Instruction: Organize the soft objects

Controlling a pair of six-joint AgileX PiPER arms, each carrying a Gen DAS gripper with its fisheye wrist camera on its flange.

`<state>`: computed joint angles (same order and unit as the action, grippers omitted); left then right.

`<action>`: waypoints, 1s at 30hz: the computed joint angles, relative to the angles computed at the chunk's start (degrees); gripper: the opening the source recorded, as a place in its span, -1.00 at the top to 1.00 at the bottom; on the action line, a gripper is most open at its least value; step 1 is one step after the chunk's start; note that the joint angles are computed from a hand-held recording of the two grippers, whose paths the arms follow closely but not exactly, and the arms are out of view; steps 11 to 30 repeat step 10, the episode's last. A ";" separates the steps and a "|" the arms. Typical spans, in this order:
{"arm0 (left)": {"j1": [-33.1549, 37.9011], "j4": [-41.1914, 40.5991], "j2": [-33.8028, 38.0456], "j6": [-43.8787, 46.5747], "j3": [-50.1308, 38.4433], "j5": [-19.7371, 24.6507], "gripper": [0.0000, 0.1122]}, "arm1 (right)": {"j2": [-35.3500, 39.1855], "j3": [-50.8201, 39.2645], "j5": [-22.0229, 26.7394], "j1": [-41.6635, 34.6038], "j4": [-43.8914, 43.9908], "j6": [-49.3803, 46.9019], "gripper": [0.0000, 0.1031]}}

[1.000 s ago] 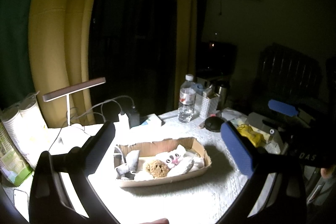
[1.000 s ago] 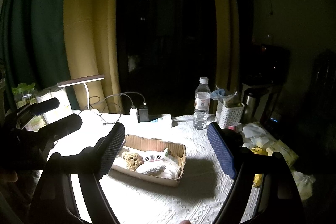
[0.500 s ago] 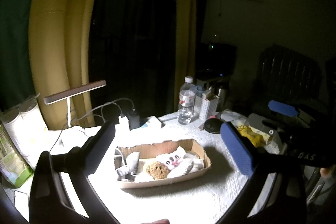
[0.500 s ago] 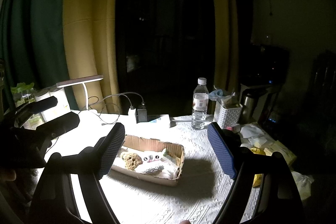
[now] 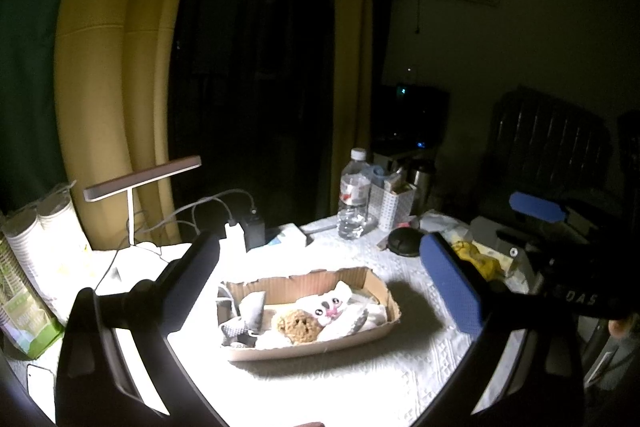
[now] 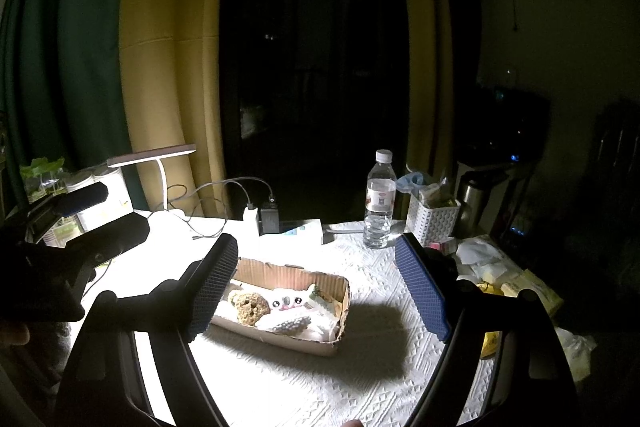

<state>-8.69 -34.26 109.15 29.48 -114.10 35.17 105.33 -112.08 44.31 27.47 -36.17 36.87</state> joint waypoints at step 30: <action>-0.49 -1.43 -0.56 1.38 1.18 -1.80 -0.81 | 0.21 -0.53 -0.01 -0.35 0.53 -0.78 -0.62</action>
